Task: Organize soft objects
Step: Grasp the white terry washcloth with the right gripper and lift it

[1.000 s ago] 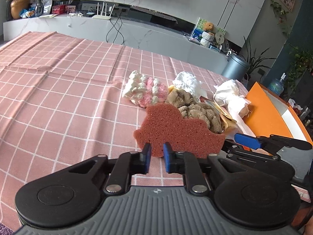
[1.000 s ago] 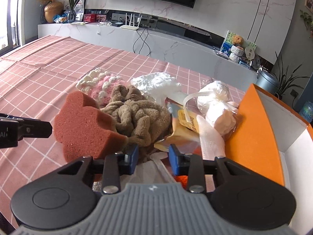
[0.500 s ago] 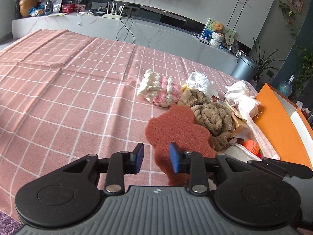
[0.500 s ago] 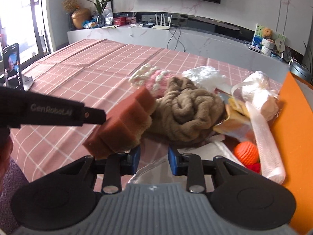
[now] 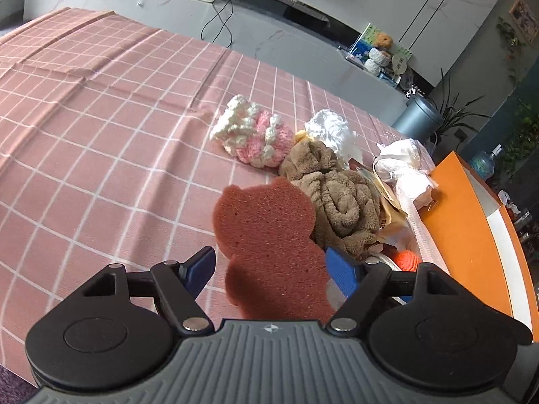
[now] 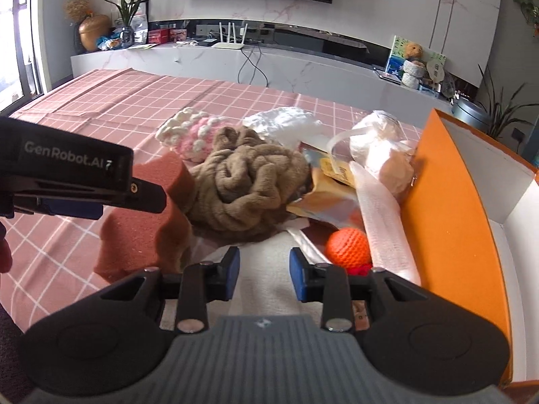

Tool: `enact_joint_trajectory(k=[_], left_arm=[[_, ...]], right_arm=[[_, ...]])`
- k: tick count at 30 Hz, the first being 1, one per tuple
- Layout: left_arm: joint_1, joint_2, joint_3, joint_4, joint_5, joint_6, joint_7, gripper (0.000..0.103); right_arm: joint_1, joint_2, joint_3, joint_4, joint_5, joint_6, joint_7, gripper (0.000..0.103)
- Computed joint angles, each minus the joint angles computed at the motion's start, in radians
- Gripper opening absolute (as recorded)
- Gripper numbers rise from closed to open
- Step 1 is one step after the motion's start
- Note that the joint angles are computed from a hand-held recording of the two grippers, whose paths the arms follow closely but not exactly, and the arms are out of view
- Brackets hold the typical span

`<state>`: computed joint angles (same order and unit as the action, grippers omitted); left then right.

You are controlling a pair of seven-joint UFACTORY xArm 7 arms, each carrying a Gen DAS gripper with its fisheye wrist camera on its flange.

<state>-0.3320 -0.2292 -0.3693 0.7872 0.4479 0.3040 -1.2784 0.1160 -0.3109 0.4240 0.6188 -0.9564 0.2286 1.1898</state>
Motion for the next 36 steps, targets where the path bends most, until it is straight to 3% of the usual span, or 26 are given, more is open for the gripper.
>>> enact_joint_trajectory(k=[1, 4, 9, 12, 17, 20, 24, 27, 30, 36], left_arm=[[0.005, 0.013, -0.010, 0.016, 0.010, 0.020, -0.012, 0.089], [0.003, 0.048, -0.033, 0.057, 0.070, 0.091, -0.086, 0.096], [-0.034, 0.082, -0.019, 0.082, 0.172, 0.124, -0.180, 0.097], [-0.068, 0.103, -0.012, 0.125, 0.232, 0.180, -0.174, 0.098], [-0.128, 0.144, 0.028, 0.155, 0.187, 0.204, -0.081, 0.097], [-0.138, 0.144, 0.055, 0.133, 0.156, 0.166, -0.078, 0.087], [-0.132, 0.106, 0.063, 0.094, 0.146, 0.163, -0.052, 0.083], [-0.123, 0.050, 0.069, 0.037, 0.103, 0.150, -0.002, 0.083], [-0.111, 0.003, 0.071, -0.017, 0.030, 0.123, 0.068, 0.082], [-0.076, -0.034, 0.043, -0.053, -0.033, 0.102, 0.140, 0.082]], right_arm=[[-0.005, -0.006, 0.001, -0.004, -0.006, -0.001, 0.009, 0.034], [-0.026, -0.041, 0.015, -0.031, -0.036, -0.017, 0.058, 0.054], [-0.024, -0.116, 0.032, -0.100, 0.036, -0.038, 0.039, 0.074], [0.007, -0.130, 0.017, -0.125, 0.133, -0.031, -0.030, 0.081], [0.034, -0.121, 0.002, -0.144, 0.278, -0.034, -0.108, 0.090], [0.011, -0.102, 0.037, -0.136, 0.321, -0.037, -0.115, 0.099], [-0.024, -0.061, 0.074, -0.106, 0.332, -0.016, -0.095, 0.100], [-0.007, -0.009, 0.048, -0.082, 0.350, -0.003, -0.094, 0.100], [-0.032, 0.019, 0.073, -0.060, 0.269, 0.004, -0.038, 0.101], [0.049, 0.050, 0.003, -0.045, 0.250, -0.019, -0.060, 0.101]])
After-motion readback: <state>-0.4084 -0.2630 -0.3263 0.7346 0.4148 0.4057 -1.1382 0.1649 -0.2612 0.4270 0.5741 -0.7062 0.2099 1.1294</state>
